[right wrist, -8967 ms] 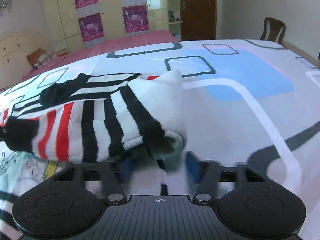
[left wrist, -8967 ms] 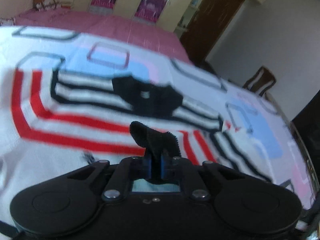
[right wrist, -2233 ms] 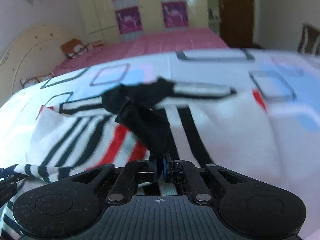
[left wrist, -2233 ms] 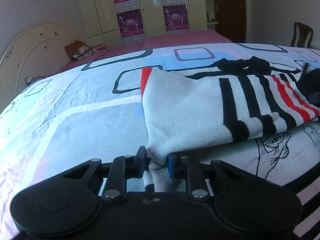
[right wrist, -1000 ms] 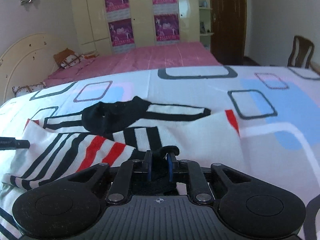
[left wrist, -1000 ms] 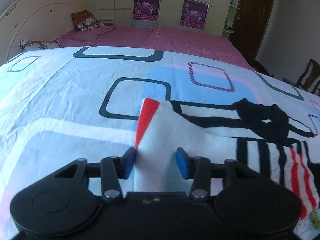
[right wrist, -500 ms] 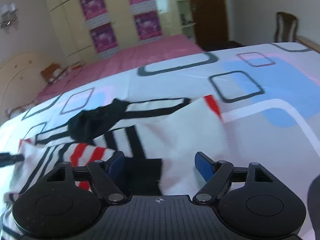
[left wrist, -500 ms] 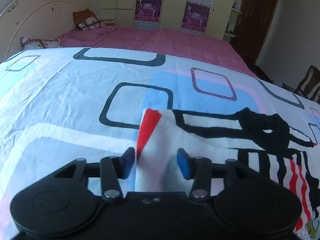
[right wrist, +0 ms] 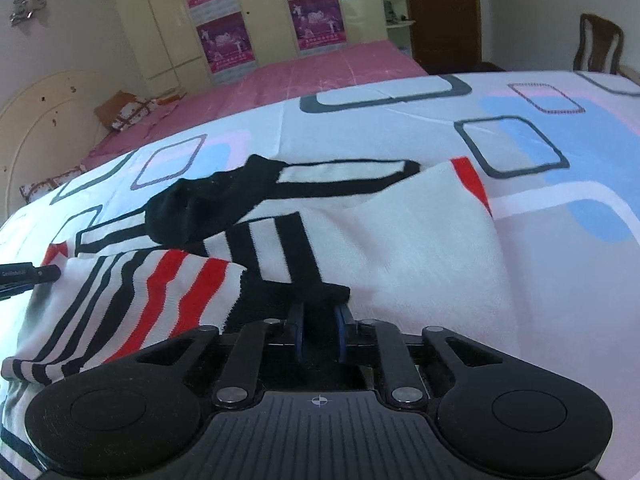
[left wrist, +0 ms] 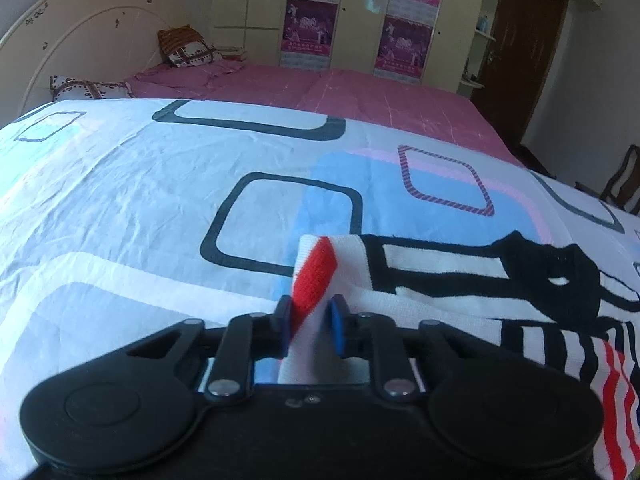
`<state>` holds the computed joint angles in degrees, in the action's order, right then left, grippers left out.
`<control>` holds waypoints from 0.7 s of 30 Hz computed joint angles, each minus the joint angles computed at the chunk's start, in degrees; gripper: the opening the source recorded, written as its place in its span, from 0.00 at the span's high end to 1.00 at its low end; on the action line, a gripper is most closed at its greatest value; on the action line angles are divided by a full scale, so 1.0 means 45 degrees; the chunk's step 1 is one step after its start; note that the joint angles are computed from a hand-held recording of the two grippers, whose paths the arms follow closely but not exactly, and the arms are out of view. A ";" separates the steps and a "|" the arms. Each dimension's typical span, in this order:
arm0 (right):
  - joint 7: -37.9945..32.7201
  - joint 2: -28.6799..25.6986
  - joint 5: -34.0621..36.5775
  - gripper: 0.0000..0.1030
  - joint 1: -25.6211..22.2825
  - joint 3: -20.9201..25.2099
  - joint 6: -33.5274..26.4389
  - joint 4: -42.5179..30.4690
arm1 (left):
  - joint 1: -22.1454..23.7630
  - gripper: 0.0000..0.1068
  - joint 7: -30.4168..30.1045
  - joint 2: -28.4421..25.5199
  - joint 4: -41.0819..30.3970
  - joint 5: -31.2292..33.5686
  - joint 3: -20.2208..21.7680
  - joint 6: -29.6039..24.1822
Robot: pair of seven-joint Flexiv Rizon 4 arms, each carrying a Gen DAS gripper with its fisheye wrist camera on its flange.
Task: Fold small clothes
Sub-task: 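Fold the side edge inward over the sleeve with the left tool and release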
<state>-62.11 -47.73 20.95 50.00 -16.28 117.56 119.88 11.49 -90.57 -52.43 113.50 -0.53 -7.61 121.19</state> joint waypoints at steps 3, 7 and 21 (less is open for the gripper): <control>-0.0526 -0.0432 0.0927 0.91 0.1499 -0.1429 0.0602 0.0048 | -0.0202 0.89 -0.0265 -0.0116 0.0056 -0.0253 0.0188 0.0625; -0.1235 -0.0785 0.1670 0.97 0.2243 -0.2301 -0.0713 -0.0253 | -0.0623 0.89 -0.0415 -0.0399 -0.0116 -0.0759 0.0512 0.0856; -0.0711 -0.0443 0.0759 0.96 0.1483 -0.1544 0.0357 -0.0166 | -0.1223 0.61 0.0070 -0.0192 -0.0489 -0.1750 0.1120 -0.0195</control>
<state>-65.31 -49.72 24.36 56.67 -23.23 119.17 119.14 5.99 -90.25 -53.29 111.30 -8.40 -2.57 120.31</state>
